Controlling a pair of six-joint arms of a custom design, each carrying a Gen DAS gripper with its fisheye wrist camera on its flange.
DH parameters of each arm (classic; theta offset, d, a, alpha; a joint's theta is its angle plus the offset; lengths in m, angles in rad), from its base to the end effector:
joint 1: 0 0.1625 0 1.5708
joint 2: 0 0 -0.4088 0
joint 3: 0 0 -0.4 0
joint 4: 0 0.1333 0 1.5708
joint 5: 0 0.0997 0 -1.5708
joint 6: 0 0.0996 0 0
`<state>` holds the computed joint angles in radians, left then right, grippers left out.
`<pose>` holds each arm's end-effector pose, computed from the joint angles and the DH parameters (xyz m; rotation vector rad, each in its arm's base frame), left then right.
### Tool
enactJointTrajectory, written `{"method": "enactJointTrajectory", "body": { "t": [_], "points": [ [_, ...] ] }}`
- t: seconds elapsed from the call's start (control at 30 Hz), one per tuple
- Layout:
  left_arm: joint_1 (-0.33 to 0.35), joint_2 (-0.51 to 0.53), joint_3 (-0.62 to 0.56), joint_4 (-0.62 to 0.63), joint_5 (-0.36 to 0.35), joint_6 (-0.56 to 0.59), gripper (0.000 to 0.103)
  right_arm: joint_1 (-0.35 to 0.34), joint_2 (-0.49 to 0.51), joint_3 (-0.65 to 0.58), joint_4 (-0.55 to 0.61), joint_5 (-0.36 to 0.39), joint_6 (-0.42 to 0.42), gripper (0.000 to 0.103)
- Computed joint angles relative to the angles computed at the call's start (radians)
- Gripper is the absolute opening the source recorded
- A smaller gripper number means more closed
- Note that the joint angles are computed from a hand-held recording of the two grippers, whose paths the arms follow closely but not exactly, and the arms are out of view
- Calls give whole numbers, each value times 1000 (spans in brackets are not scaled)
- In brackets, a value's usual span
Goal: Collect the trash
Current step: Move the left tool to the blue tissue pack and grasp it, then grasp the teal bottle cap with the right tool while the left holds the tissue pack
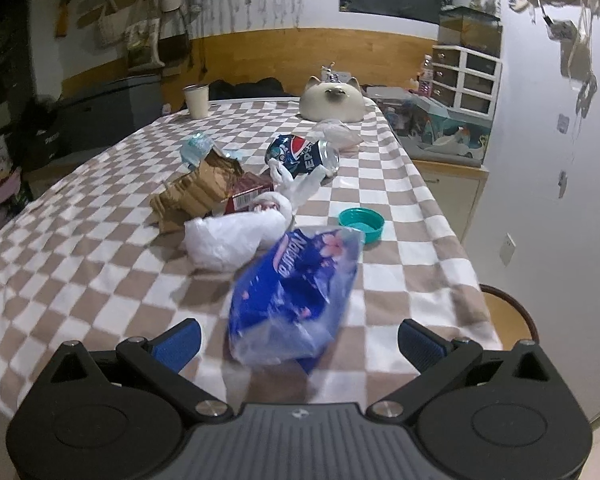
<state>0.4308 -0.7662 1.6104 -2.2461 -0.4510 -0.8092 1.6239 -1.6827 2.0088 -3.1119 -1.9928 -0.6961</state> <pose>-0.4987 -0.4745 0.0874 0.4731 2.1316 -1.0272 0.1164 -0.4476 0.5024 0.4751 -2.0591 1.2372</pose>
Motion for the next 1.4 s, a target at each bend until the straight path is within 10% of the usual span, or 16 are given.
{"method": "enactJointTrajectory", "body": {
  "t": [0.63,1.13,1.4],
  "points": [
    [156,35,-112,-133,-215,476,103,-5,294,-242,65,204,-22,103],
    [189,20,-149,7,-296,383,103,-1,412,-356,305,279,-196,102],
    [165,1,-102,-69,-272,384,103,13,495,-439,373,263,-198,79]
  ]
}}
